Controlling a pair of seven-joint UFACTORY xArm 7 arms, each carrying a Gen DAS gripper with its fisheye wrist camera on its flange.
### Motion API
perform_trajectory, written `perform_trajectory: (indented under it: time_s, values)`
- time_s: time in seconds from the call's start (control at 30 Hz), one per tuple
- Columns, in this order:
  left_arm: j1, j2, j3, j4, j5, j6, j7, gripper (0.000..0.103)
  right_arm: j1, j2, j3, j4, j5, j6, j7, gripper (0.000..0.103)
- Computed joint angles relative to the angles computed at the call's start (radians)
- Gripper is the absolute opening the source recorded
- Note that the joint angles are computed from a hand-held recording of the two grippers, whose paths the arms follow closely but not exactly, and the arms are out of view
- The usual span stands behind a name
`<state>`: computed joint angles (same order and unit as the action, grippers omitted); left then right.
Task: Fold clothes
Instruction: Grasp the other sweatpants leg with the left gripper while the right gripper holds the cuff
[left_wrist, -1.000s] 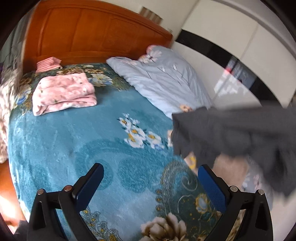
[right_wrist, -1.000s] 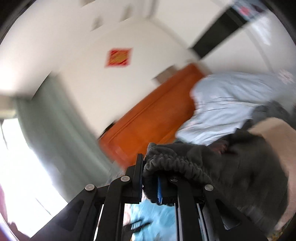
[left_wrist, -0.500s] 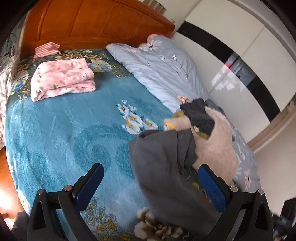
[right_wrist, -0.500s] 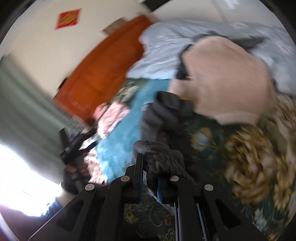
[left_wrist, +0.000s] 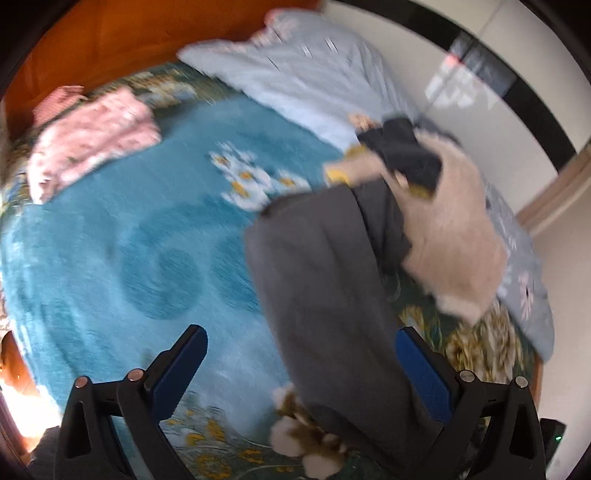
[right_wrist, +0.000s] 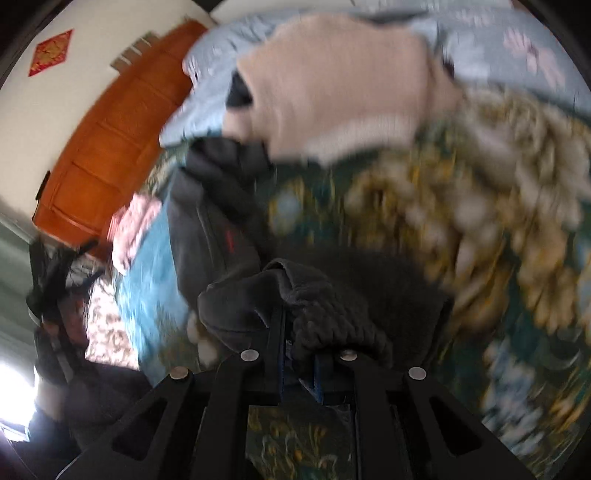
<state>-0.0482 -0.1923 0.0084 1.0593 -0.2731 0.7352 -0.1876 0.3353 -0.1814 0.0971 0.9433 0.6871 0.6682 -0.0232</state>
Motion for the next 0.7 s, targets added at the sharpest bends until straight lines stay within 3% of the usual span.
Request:
perform_trajectory:
  time_s: [0.13,0.23,0.5,0.7]
  values:
    - [-0.033,0.109,-0.024,0.086,-0.05,0.046,-0.001,0.103,0.025,0.008,-0.01,-0.052,0.148,0.018,-0.072,0.012]
    - [-0.047,0.195,-0.046,0.168,-0.064,0.081,-0.031,0.102,0.026,0.034,-0.001,-0.051,0.156,0.049,-0.114,0.012]
    - [-0.081,0.372,-0.077,0.345,0.064,0.164,-0.151,0.098,0.024,0.038,0.01,-0.058,0.243,0.155,-0.235,0.013]
    - [-0.096,0.407,-0.077,0.357,0.141,0.211,-0.197,0.061,0.027,0.057,0.023,-0.062,0.279,0.194,-0.267,0.013]
